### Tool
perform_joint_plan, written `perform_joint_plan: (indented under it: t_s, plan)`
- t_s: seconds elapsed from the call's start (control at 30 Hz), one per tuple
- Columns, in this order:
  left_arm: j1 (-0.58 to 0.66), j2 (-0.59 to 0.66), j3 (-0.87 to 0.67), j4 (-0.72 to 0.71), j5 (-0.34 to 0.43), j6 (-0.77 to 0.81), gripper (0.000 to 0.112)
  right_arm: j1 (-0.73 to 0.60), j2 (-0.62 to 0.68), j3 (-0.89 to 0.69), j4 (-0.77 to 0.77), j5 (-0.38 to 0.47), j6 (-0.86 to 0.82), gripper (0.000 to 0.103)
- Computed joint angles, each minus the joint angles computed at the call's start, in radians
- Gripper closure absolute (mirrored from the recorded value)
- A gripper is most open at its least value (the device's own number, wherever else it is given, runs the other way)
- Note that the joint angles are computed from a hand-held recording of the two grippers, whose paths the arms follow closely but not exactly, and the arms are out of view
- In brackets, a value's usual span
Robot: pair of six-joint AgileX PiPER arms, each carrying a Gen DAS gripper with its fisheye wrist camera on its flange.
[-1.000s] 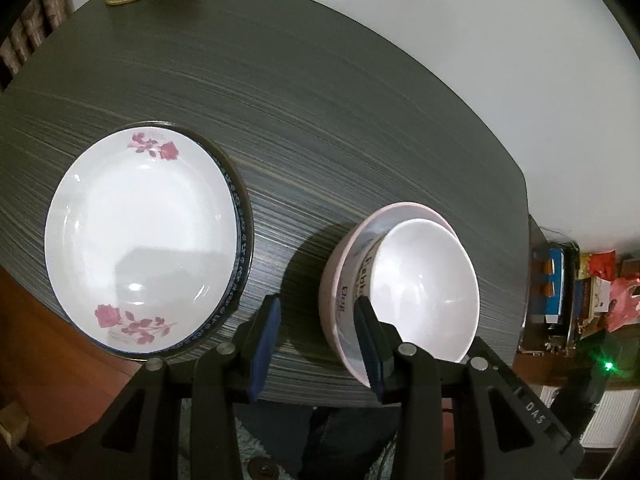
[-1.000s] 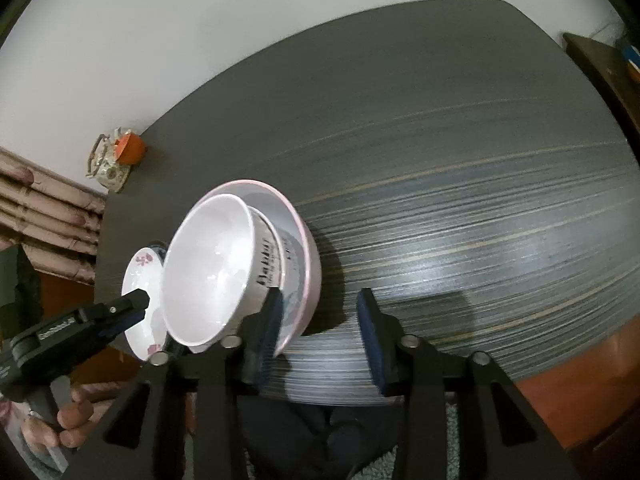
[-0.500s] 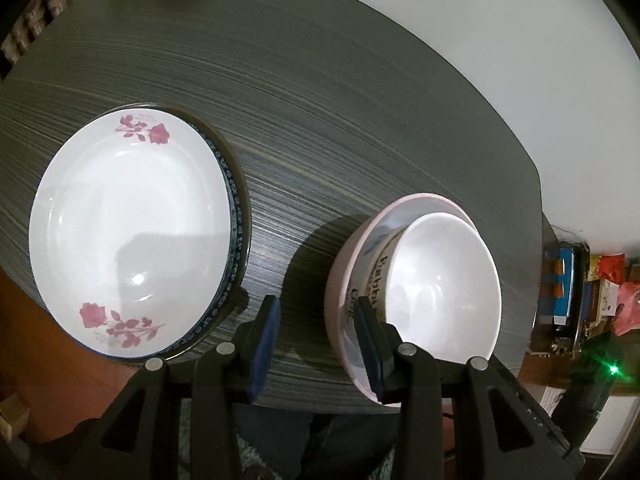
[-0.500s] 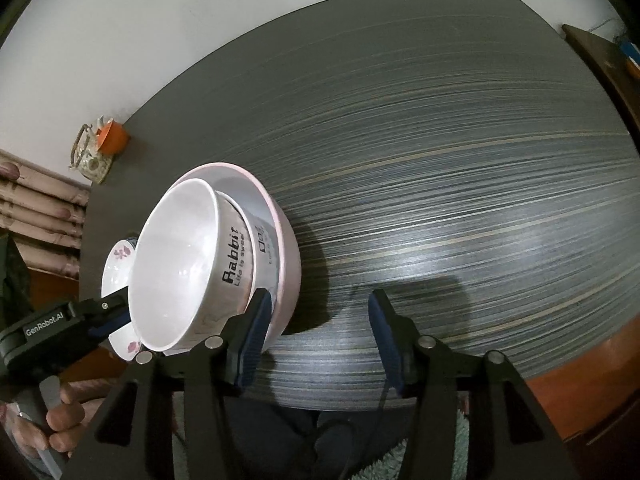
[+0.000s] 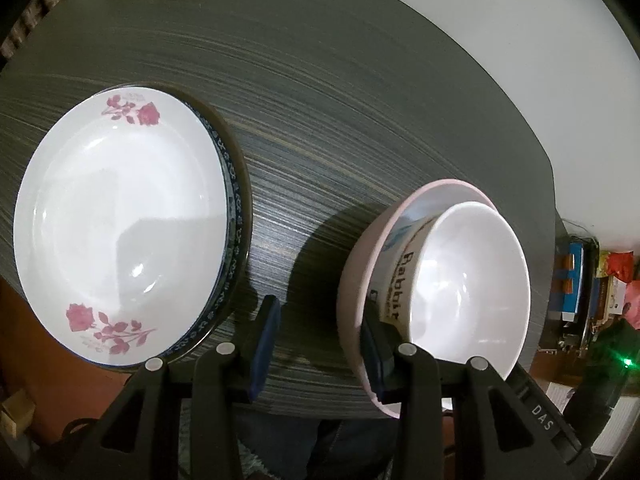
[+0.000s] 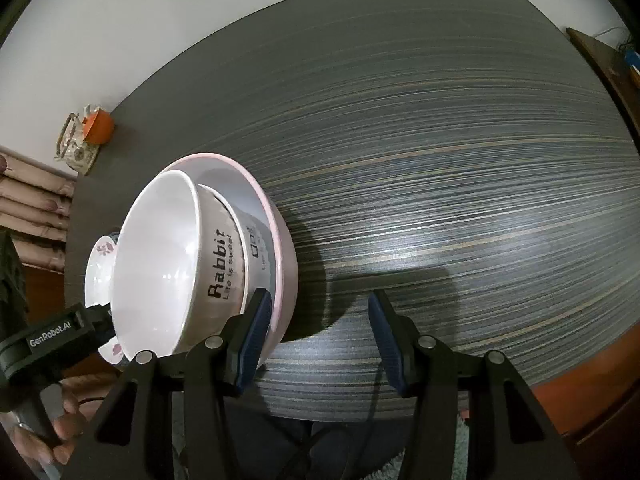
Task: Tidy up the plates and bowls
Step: 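Carry the nested bowl stack with both tools onto the plate stack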
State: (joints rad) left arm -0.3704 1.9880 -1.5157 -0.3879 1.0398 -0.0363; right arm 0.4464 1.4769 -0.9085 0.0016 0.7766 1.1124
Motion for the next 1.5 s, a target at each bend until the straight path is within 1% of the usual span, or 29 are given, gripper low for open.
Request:
perform_joint_plan:
  t_s: [0.23, 0.37, 0.43, 0.5, 0.57, 0.6, 0.63, 0.7, 0.77, 0.8, 0.83, 0.93, 1.17, 1.23, 1.5]
  plan:
    - [-0.014, 0.020, -0.013, 0.005, -0.010, -0.009, 0.073, -0.018, 0.036, -0.016, 0.026, -0.004, -0.037, 0.055]
    - [-0.015, 0.026, -0.022, 0.002, -0.016, -0.007, 0.076, -0.033, 0.021, 0.002, 0.039, -0.018, -0.054, 0.056]
    - [-0.009, 0.025, -0.018, -0.005, -0.021, 0.001, 0.076, -0.036, 0.014, 0.009, 0.043, -0.023, -0.056, 0.058]
    - [-0.010, 0.027, -0.015, -0.013, -0.029, 0.010, 0.076, -0.033, 0.011, 0.008, 0.042, -0.023, -0.059, 0.063]
    - [0.016, 0.035, -0.028, -0.043, -0.014, 0.054, 0.085, -0.033, 0.009, 0.007, 0.044, -0.027, -0.063, 0.068]
    - [0.022, 0.041, -0.038, -0.051, -0.006, 0.066, 0.087, -0.031, 0.007, 0.007, 0.047, -0.032, -0.065, 0.073]
    - [0.021, 0.043, -0.041, -0.059, -0.005, 0.073, 0.091, -0.032, 0.005, 0.010, 0.053, -0.041, -0.070, 0.075]
    - [0.018, 0.046, -0.047, -0.058, -0.007, 0.081, 0.094, -0.028, 0.003, 0.007, 0.054, -0.046, -0.073, 0.082]
    - [0.015, 0.049, -0.052, -0.067, -0.009, 0.095, 0.101, -0.018, 0.008, -0.002, 0.050, -0.052, -0.065, 0.087]
    - [0.014, 0.048, -0.050, -0.071, -0.012, 0.103, 0.103, -0.015, 0.010, -0.005, 0.049, -0.054, -0.065, 0.088]
    - [0.008, 0.046, -0.051, -0.069, -0.015, 0.103, 0.105, -0.013, 0.009, -0.007, 0.046, -0.053, -0.060, 0.088]
    - [-0.005, 0.040, -0.048, -0.046, -0.028, 0.092, 0.106, -0.016, 0.000, -0.001, 0.048, -0.055, -0.061, 0.088]
    - [-0.007, 0.025, -0.029, -0.041, -0.041, 0.092, 0.106, -0.013, -0.011, 0.005, 0.036, -0.048, -0.046, 0.088]
    - [-0.013, 0.016, -0.018, -0.039, -0.048, 0.093, 0.106, -0.001, 0.015, -0.018, 0.025, -0.050, -0.028, 0.088]
    - [-0.019, 0.004, -0.013, -0.033, -0.056, 0.100, 0.106, 0.024, 0.030, -0.036, -0.014, -0.040, 0.007, 0.088]
